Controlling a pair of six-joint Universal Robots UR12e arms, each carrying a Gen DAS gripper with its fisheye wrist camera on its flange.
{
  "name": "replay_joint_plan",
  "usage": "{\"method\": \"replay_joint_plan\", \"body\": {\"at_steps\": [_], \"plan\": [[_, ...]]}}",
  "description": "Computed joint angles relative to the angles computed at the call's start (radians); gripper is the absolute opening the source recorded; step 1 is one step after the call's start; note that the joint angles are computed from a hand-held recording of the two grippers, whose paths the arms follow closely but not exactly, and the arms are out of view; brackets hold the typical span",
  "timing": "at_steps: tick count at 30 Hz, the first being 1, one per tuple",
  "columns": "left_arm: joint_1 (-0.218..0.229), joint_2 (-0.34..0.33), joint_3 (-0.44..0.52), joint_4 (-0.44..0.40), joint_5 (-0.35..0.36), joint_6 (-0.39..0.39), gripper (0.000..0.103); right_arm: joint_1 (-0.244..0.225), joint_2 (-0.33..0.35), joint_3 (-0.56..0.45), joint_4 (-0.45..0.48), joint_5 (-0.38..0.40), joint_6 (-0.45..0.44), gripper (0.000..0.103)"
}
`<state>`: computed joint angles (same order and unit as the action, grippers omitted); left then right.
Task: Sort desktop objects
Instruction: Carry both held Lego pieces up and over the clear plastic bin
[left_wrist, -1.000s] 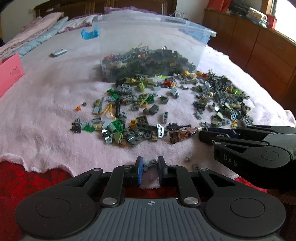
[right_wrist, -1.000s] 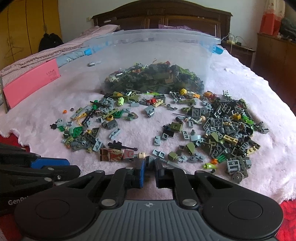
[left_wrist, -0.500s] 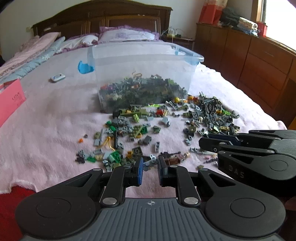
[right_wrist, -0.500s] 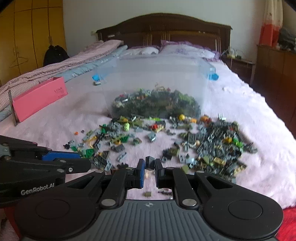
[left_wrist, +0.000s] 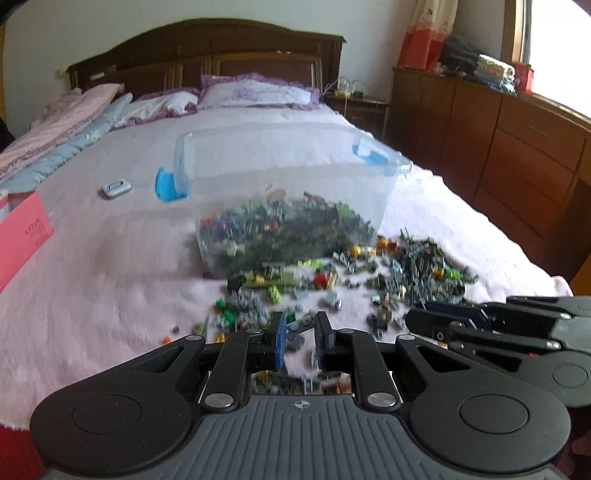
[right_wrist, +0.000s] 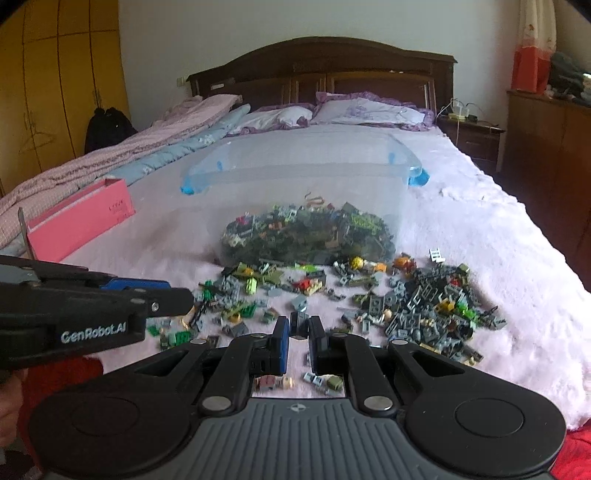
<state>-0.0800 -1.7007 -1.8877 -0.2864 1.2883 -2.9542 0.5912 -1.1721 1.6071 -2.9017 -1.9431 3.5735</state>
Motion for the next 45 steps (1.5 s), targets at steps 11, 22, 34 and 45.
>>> {"method": "replay_joint_plan", "body": {"at_steps": [11,22,34,45], "plan": [[-0.004,-0.034,0.056,0.007,-0.022,-0.035,0.018,-0.015,-0.001,-0.029,0.007,-0.015,-0.008,0.012],[-0.016,-0.065,0.102,0.018,-0.021,-0.044,0.018,-0.035,0.009,-0.064,0.015,-0.013,-0.036,0.012],[-0.017,-0.077,0.123,0.056,-0.003,-0.056,0.018,-0.049,0.030,-0.104,-0.002,-0.017,-0.081,0.012],[-0.018,-0.080,0.127,0.077,0.002,-0.045,0.018,-0.049,0.043,-0.127,-0.011,-0.020,-0.123,0.012]]}}
